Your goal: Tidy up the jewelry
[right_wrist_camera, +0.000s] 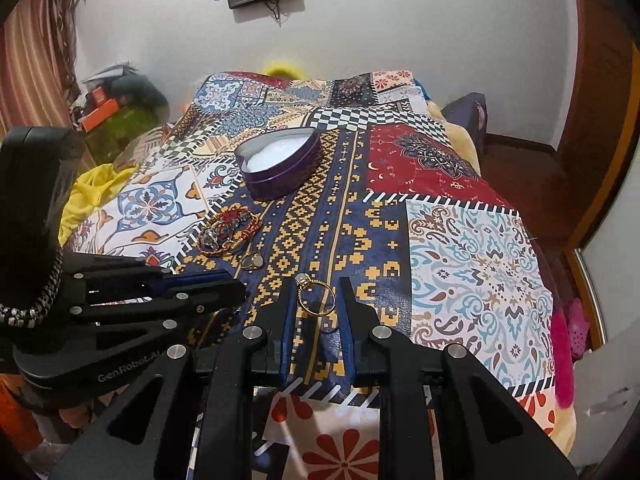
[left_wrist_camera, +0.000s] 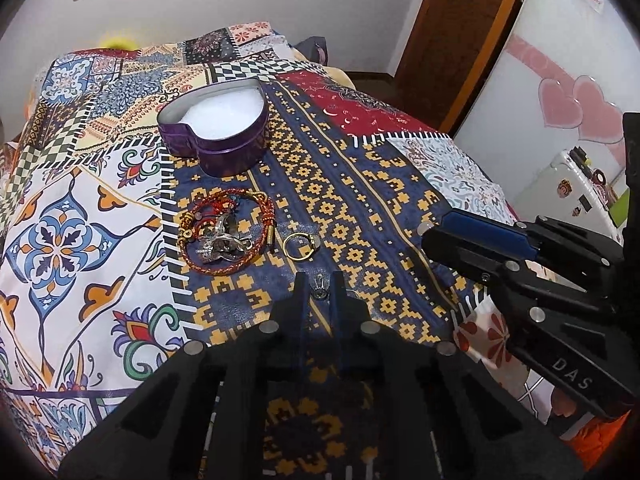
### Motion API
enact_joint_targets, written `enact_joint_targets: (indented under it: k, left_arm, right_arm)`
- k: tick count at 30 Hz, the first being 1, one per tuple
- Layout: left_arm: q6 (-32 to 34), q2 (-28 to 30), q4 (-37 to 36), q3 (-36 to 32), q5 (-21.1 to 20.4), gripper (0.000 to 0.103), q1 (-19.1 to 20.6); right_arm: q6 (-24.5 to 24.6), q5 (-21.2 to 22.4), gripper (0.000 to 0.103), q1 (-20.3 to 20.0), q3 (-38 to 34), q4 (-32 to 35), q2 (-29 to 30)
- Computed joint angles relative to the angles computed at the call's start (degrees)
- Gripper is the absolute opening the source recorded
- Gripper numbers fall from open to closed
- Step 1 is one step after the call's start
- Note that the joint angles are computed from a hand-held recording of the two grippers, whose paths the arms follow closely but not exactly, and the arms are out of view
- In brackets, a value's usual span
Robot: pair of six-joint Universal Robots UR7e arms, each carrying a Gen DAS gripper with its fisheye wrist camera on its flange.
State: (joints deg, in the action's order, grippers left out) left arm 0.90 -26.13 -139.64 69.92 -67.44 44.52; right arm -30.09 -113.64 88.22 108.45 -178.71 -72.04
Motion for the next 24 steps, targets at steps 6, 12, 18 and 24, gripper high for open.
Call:
enact_joint_targets:
  k: [6, 12, 18, 24]
  left_arm:
    - [-0.2, -1.2, -2.0, 0.6, -0.2, 0.009, -0.1]
    - [1.2, -2.5, -4.9, 0.7, 1.4, 0.009, -0.4]
    - [3.6, -3.0, -8.6, -0.2, 4.0, 0.009, -0.6]
    - [5.8, -2.1, -10.0, -3.2, 5.4, 0.009, 0.0]
  right_arm:
    - [0.1, 0.7, 0.018, 0.6, -0.7, -0.8, 0.1]
    - [-0.2, 1.4, 0.018, 1.5, -1.8, -2.3, 0.8]
    - [-1.4, 2.3, 0.017, 2.6, -4.0, -3.7, 2.2]
    - [-3.0, 3.2, 0.018, 3.6, -6.8, -4.5, 4.1]
